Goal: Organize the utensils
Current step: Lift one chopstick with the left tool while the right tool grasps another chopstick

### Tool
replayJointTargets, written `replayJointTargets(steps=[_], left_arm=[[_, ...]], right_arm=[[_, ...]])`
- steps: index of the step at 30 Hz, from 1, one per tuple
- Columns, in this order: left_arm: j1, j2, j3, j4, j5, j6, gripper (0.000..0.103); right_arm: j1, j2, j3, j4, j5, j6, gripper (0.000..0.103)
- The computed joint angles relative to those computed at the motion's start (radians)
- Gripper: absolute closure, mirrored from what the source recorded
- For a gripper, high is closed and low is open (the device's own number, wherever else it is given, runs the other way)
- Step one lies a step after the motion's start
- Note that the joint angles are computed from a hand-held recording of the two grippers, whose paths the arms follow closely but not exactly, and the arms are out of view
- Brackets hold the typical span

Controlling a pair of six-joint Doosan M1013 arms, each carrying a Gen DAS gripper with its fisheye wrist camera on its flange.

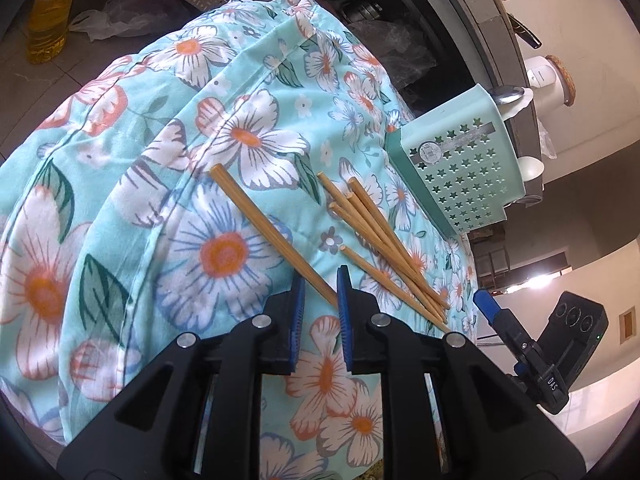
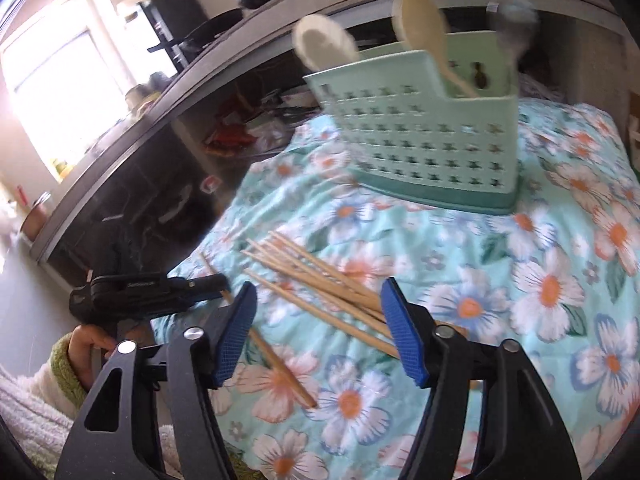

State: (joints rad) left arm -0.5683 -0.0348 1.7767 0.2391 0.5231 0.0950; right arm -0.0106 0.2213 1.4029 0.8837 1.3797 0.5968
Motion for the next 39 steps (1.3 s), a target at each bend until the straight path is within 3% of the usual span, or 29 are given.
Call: replayJointTargets(steps=[5,8,17,20,23,30,39], left_arm=[[-0.001,-0.010,0.003,-0.017,0.019,0.032,0.088],[0.000,-0.022,0.015,-0.023,0.018,0.037,0.088],[0.001,-0.037,0.036,-0.034,-0.008,0.044,0.088],[0.002,-0.037,0.039,-0.036,-0.012,0.044,0.088],[0.001,-0.037,0.038,-0.030,-0.011,0.040,0.088],[-0.015,-0.032,0.010,0.074,0.033,0.003,0.088],[-0.064,-0.026,-0.072,0.303,0.144,-0.028,0.092]], right_arm=[[0.077,0.054,-0.066,-0.080,0.112,-0.112,0.065],[0.115,0.070,-0.084,-0.142,0.125,-0.166,0.068],[0.186,0.068,-0.071,-0.276,0.032,-0.242,0.074],[0.199,0.059,-0.057,-0.299,-0.016,-0.268,0.087],[0.191,0.057,-0.062,-0.285,-0.018,-0.283,0.096],[0.125,0.036,-0.081,-0.137,-0.053,-0.260,0.096],[0.000,-0.026,-0.046,0.202,-0.147,-0.183,0.096]])
